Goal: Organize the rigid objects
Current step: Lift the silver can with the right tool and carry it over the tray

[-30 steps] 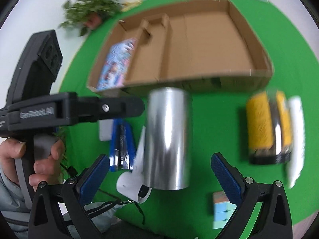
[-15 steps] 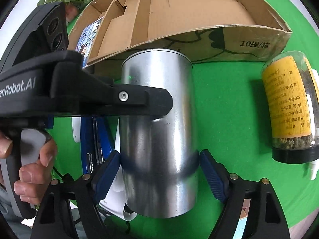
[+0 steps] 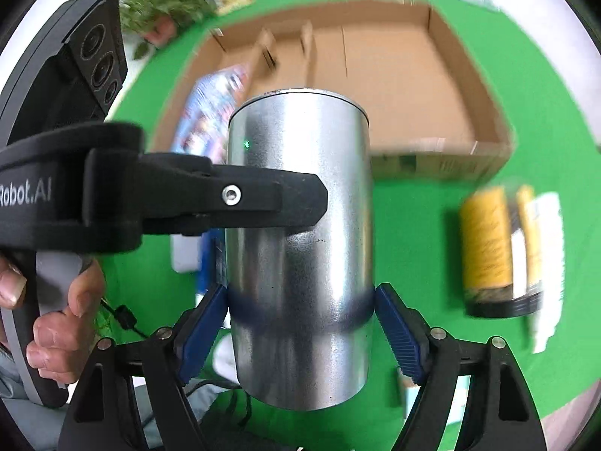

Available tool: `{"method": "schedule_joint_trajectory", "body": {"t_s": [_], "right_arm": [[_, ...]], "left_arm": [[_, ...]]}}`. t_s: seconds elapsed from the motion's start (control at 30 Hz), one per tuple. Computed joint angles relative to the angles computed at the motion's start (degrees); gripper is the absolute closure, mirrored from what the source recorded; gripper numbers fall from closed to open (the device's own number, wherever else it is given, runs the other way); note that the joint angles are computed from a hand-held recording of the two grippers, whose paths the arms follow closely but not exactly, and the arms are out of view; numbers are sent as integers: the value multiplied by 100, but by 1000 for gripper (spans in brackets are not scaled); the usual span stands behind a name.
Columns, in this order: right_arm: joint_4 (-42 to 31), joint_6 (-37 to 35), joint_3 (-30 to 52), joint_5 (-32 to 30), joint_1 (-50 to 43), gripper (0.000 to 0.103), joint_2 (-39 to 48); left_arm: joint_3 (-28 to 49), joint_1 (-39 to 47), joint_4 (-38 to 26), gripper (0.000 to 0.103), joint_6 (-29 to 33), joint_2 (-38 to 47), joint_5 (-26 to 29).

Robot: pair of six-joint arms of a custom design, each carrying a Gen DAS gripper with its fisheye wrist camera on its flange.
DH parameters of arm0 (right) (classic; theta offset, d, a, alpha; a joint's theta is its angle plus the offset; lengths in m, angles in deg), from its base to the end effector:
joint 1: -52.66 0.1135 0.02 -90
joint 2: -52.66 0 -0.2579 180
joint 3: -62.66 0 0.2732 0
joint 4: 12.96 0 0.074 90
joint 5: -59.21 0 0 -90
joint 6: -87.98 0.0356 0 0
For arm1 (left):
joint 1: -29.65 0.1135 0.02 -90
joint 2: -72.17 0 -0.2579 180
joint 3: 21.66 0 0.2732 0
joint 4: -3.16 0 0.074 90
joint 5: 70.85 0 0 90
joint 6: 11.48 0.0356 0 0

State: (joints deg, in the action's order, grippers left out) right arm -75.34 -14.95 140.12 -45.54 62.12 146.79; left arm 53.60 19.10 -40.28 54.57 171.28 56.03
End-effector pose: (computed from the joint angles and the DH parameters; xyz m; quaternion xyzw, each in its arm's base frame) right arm 0.3150 0.0617 0.1859 -0.2037 0.9660 0.1249 0.0984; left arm 0.3404 -0.0851 0.1631 -0.0467 0.9310 -0.3516 0.0864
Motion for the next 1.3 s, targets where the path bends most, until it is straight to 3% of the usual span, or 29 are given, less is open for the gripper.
{"method": "schedule_joint_trajectory", "body": {"t_s": [0.23, 0.63, 1.1, 1.3], "right_arm": [[-125, 493, 853, 139, 239, 25, -547], [-450, 528, 2619, -233, 185, 25, 726], [-1061, 76, 5303, -747, -261, 25, 3871], [-1424, -20, 6471, -697, -310, 25, 5400]], "left_arm": [[706, 127, -95, 26, 68, -566, -272], [1783, 470, -420, 26, 299, 184, -497], [3911, 503, -975, 26, 250, 2757, -611], [4842, 396, -1779, 29, 357, 3851, -800]]}}
